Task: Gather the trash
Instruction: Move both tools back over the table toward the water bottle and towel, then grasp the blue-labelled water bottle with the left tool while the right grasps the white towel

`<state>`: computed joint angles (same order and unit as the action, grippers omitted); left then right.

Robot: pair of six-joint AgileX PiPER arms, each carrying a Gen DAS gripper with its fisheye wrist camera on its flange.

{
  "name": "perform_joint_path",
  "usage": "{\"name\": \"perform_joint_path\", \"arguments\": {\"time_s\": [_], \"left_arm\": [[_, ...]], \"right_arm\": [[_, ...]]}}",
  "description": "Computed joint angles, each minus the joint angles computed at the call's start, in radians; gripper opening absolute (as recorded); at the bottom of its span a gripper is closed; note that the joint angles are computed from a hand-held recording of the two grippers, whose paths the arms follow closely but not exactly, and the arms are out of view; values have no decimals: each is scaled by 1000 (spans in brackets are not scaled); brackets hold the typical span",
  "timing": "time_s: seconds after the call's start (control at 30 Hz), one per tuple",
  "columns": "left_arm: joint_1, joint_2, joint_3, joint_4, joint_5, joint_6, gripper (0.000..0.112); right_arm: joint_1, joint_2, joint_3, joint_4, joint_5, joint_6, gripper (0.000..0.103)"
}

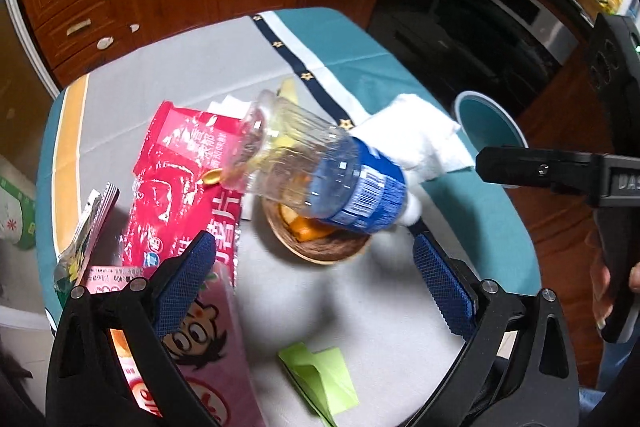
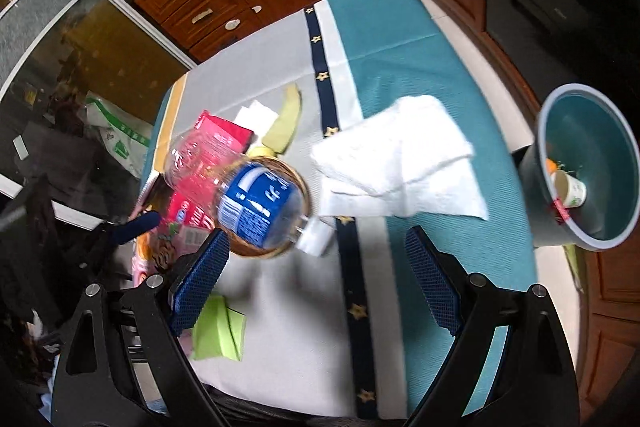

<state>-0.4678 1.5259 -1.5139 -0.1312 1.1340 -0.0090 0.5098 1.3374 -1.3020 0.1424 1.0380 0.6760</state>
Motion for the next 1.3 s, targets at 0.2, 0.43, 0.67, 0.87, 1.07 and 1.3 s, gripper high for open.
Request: {"name": "perform_joint_path", "arguments": {"time_s": [0.2, 0.43, 0.67, 0.87, 1.07, 1.3], "left_arm": [[37, 43, -7, -64, -18, 48, 99], [20, 84, -10, -92, -33, 85, 99], [0, 115, -36, -106, -43, 75, 99], [-5, 134, -64, -118, -46, 66, 99], [-60, 155, -88, -65, -59, 43, 99], [-123, 196, -139, 72, -49, -74, 99]], "right_arm": [[14, 91, -78, -33, -52, -77, 86], [-97, 158, -55, 102, -87, -173, 22], [-163, 195, 0, 399, -79, -412, 19], [-168, 165, 32, 477, -56, -485, 18], [-281, 105, 167, 660, -61, -591, 18], [-309, 55, 215, 636, -74, -590, 19]]}}
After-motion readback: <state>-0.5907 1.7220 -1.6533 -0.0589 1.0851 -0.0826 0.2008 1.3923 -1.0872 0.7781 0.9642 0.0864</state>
